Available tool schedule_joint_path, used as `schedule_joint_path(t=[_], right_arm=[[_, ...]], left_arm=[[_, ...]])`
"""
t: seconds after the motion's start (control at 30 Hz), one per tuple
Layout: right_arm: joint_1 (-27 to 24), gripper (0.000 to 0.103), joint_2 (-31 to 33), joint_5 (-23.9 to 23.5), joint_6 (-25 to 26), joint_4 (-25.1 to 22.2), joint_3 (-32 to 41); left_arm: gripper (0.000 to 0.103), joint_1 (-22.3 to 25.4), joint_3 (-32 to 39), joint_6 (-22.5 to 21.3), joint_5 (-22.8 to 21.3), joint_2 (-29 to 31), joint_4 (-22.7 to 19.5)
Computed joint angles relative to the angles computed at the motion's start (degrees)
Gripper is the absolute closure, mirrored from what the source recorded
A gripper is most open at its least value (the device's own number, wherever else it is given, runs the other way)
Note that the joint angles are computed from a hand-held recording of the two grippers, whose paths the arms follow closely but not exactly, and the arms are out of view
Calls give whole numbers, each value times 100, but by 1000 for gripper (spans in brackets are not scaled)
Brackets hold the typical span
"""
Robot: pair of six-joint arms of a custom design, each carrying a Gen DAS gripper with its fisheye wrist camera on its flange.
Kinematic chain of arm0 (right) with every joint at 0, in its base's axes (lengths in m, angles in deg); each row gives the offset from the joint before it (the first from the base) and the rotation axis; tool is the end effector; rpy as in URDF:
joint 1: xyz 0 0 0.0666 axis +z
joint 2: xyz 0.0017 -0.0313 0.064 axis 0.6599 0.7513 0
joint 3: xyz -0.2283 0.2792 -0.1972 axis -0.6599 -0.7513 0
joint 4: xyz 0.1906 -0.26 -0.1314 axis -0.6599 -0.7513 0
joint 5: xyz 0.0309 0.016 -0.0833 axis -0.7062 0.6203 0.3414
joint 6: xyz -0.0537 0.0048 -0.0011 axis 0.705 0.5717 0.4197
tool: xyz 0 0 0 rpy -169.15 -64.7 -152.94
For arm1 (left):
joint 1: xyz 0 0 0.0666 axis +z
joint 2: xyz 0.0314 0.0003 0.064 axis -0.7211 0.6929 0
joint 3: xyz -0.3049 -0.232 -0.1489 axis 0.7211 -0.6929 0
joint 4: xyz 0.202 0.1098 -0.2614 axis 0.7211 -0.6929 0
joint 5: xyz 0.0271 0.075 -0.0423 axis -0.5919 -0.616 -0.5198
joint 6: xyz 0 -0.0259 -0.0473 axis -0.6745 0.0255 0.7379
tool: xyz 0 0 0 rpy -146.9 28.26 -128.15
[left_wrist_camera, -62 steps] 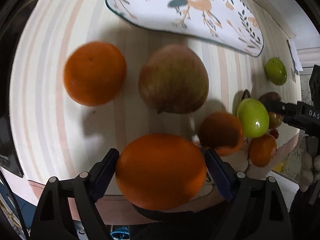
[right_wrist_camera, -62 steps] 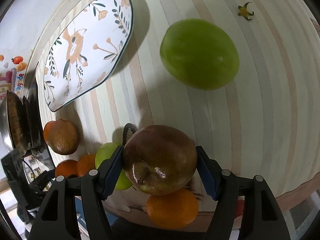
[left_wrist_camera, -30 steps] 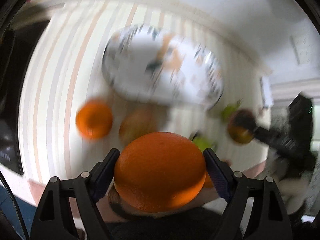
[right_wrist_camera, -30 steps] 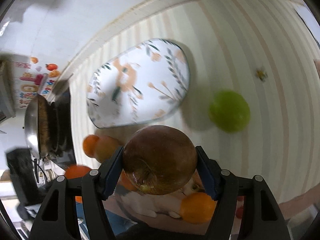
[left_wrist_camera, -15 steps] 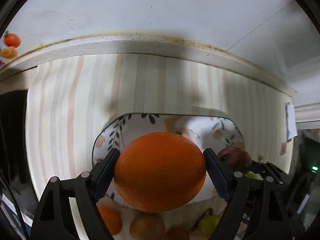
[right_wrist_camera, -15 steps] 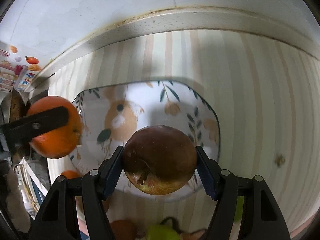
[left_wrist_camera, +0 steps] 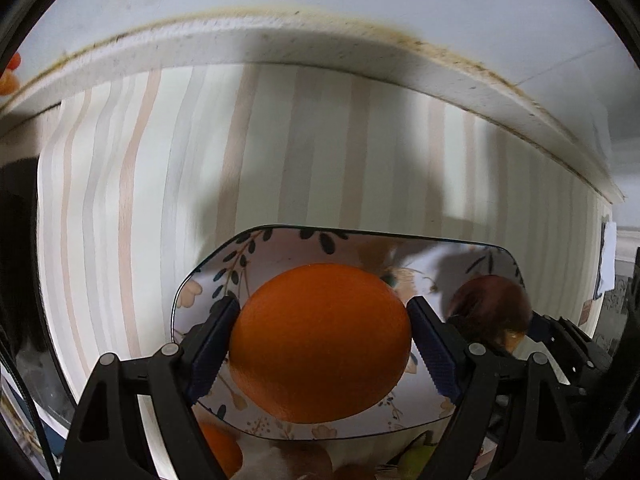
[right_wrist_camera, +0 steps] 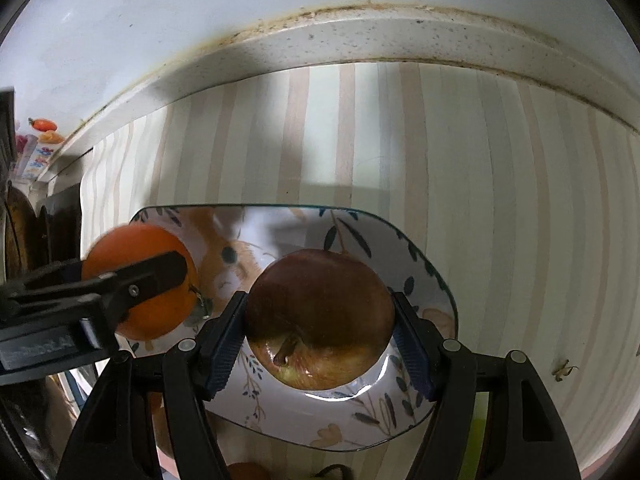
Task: Organize fruits
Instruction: 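Carry the orange with the left tool onto the floral plate while the right tool places the apple beside it, then open both tools and lift them away from the plate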
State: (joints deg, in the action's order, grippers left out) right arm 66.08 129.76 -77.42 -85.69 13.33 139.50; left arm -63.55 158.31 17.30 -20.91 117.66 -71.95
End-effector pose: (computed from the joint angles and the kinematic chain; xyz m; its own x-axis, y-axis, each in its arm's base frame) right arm 0.3925 0.1902 0.3456 -0.9980 -0.0453 0.0435 -0.0335 0.9695 0.2429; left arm 0.3818 -0.1263 0.3703 -0.9935 -0.0946 0.0635 -0.1032 0.9834 -0.1496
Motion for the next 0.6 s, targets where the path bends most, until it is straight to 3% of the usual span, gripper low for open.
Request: schedule_joint_path(t=[0.1,0.17,0.4,0.6], right_arm=[[-48,27,42,-87,11,-137,55],[-60,7,29,-41,9,-251,110],[112,6,-296,316,-3,-666,235],[483,6,-826,575,-458,-1002,129]], left_arm=[[18,-5,-42,53,-38,-75,109],[10,-12,3,42,-119,-148,109],[7,0,-43,69,-325,-724,-67],[7,-115,-219,100,-690,-1371,-383]])
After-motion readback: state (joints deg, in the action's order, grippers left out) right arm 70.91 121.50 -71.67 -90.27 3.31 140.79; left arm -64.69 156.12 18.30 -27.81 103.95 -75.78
